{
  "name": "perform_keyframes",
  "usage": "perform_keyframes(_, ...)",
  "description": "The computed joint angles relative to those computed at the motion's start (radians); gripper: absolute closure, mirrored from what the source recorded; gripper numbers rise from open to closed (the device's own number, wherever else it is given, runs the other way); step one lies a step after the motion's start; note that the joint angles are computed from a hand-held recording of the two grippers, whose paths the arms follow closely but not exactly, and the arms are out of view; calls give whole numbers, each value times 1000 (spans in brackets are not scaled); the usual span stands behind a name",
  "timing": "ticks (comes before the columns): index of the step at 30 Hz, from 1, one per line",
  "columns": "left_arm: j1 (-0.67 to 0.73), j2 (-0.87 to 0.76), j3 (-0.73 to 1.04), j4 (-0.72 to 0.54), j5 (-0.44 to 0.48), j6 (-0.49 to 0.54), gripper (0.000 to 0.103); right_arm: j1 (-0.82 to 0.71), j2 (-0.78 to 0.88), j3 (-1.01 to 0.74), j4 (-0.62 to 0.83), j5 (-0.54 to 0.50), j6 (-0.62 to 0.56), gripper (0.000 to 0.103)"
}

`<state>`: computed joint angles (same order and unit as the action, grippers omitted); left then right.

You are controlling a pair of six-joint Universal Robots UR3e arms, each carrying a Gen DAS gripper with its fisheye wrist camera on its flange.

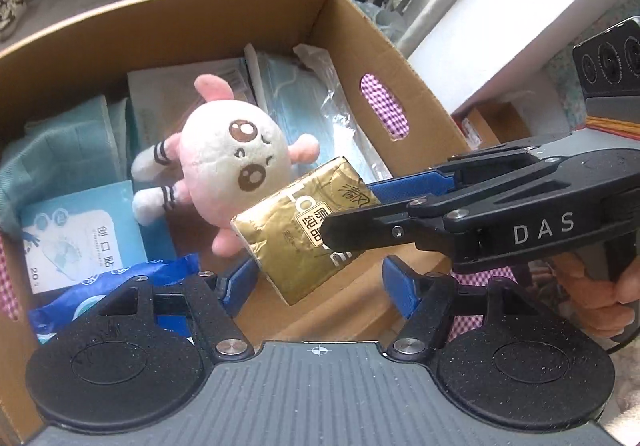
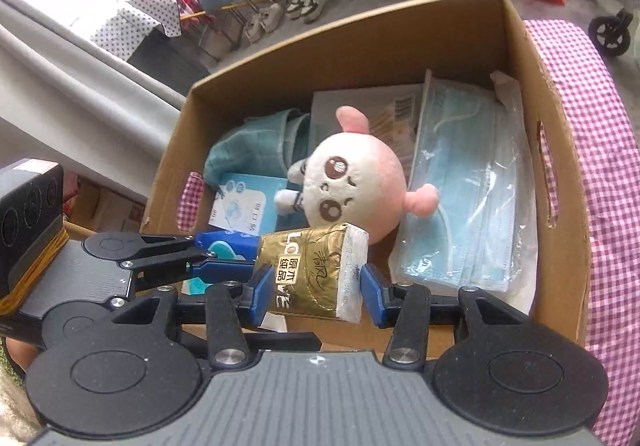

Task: Organize soft objects
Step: 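Carry the tissue pack into the box and lower it beside the mask pack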

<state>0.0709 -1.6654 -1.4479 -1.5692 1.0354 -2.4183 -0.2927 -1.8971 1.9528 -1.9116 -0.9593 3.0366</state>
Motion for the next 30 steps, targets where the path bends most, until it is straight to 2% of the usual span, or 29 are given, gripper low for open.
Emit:
perform_keyframes(6, -85, -191, 172, -80, 42, -71, 35, -40, 105, -46, 100, -34, -78, 53)
perform_keyframes(13, -149, -330, 317, -167, 62, -99, 34, -56, 197, -163, 235, -90, -134, 53)
perform_keyframes(17, -158, -385, 367, -210, 55, -95, 33, -20, 265, -265, 286, -142, -116, 53)
perform_keyframes(20, -158, -409, 390, -237, 43, -81, 32, 4, 308, -329, 316, -168, -81, 48)
perform_keyframes(24, -158, -445, 419, -265, 24, -72, 27, 7, 295, -333, 295, -164, -54, 36)
perform_keyframes(27, -162, -494, 473, -290, 12, -82, 25, 0, 255, -324, 273, -164, -36, 35)
perform_keyframes(30, -171, -513, 482, -262, 7, -112, 24, -32, 195, -304, 266, -140, -37, 35)
